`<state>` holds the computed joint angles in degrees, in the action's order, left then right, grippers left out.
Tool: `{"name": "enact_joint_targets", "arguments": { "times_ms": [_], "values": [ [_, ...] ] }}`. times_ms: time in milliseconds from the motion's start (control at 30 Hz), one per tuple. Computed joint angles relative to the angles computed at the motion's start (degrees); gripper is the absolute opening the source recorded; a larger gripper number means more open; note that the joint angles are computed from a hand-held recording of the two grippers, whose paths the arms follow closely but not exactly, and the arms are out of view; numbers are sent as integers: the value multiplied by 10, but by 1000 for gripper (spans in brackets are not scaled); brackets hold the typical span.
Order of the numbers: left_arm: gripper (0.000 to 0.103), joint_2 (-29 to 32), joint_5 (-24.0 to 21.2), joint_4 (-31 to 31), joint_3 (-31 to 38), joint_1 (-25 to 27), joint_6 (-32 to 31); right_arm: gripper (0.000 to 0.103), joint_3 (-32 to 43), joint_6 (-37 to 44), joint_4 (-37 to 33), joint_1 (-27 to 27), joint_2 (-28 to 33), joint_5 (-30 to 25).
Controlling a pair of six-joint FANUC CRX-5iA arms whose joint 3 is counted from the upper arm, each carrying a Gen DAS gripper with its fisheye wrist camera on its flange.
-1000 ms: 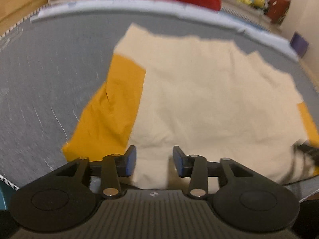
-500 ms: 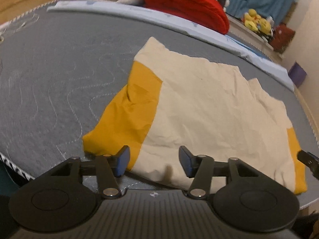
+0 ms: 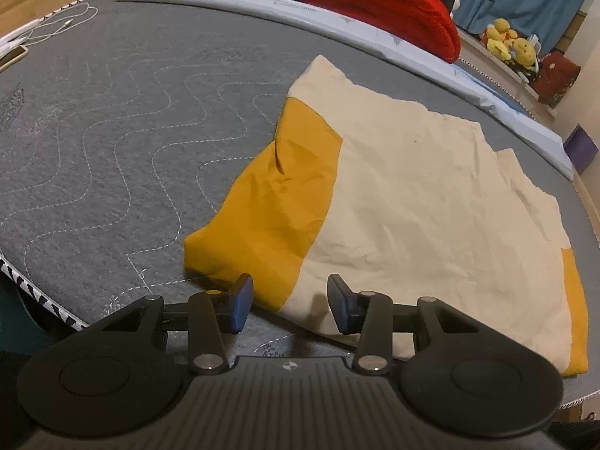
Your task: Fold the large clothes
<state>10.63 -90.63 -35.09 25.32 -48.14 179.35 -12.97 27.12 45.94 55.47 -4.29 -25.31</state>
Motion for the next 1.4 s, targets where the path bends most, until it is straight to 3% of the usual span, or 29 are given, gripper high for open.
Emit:
{"name": "enact_joint_targets", "arguments": {
  "times_ms": [67, 200, 367, 600, 767, 1033, 1067, 1100, 1167, 1400],
  "values": [
    [48, 1, 1, 1, 1, 0, 5, 47, 12, -14, -13, -1, 11, -28],
    [50, -4, 16, 11, -7, 2, 18, 47, -20, -118, 86, -31, 17, 14],
    [56, -41, 68, 41, -61, 15, 110, 47, -32, -135, 127, -41, 24, 23],
    [60, -82, 155, 80, -145, 49, 216, 47, -12, 0, 23, -25, 24, 22],
    [61, -78, 156, 27, -147, 40, 278, 47, 9, 77, -58, -18, 27, 8],
    [64, -54, 150, -86, -140, 2, 400, 47, 16, 122, -109, -15, 23, 1],
    [61, -50, 149, -94, -138, -1, 410, 47, 19, 129, -118, -14, 24, -1],
    [43, -48, 152, -97, -137, -1, 413, 47, 24, 138, -130, -13, 26, -3],
    [25, -53, 172, -98, -144, 3, 410, 47, 37, 150, -150, -11, 32, -9],
    [17, -52, 97, -150, -63, -31, 292, 43, 97, 153, -198, 4, 78, -24]
  ]
}}
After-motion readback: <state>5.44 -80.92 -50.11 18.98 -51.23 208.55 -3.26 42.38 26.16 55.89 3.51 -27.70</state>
